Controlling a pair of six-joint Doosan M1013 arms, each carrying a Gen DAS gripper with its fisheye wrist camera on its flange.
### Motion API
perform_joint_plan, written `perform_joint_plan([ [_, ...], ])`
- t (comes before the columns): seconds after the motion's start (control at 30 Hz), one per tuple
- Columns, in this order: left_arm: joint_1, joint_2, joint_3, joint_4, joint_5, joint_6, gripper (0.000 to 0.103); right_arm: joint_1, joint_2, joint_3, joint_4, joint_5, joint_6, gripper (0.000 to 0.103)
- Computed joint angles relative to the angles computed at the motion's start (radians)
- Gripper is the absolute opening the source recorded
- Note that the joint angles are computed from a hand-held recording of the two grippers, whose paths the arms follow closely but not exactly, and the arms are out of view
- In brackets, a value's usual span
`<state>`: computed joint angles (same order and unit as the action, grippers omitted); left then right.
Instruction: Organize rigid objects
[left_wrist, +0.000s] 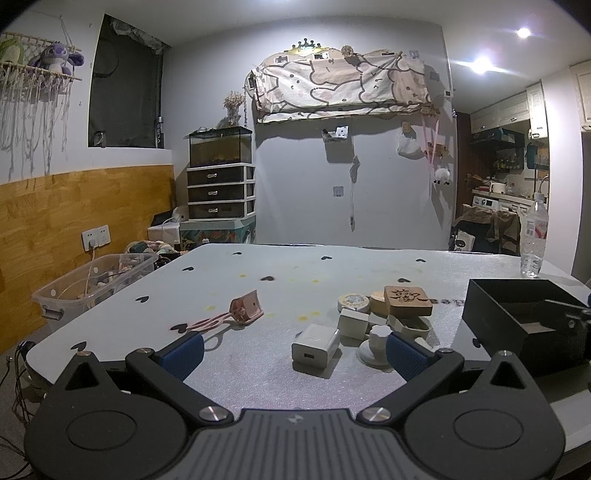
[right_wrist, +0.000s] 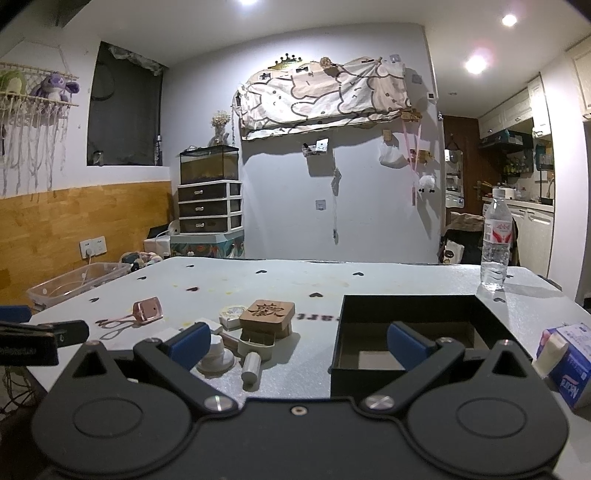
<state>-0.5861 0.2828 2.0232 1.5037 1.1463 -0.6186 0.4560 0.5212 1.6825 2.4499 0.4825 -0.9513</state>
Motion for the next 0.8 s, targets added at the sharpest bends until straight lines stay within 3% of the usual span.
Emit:
perform_joint_plan([
  [0.37, 0.03, 0.03, -0.013, -0.009, -0.005, 0.007, 0.103, -0.017, 0.008, 0.0, 0.013, 0.012, -0.035, 0.103],
  [0.53, 0.073, 0.034, -0.019, -0.009, -0.085, 0.006, 0.103, -0.039, 0.024, -0.029, 0.06, -0.025, -0.026, 0.103],
  [0.8, 0.132, 0.055, -0.036, -0.003, -0.227, 0.02, 0.103, -0.079, 0.068, -0.127, 0.226, -0.168, -0.085, 0.103],
])
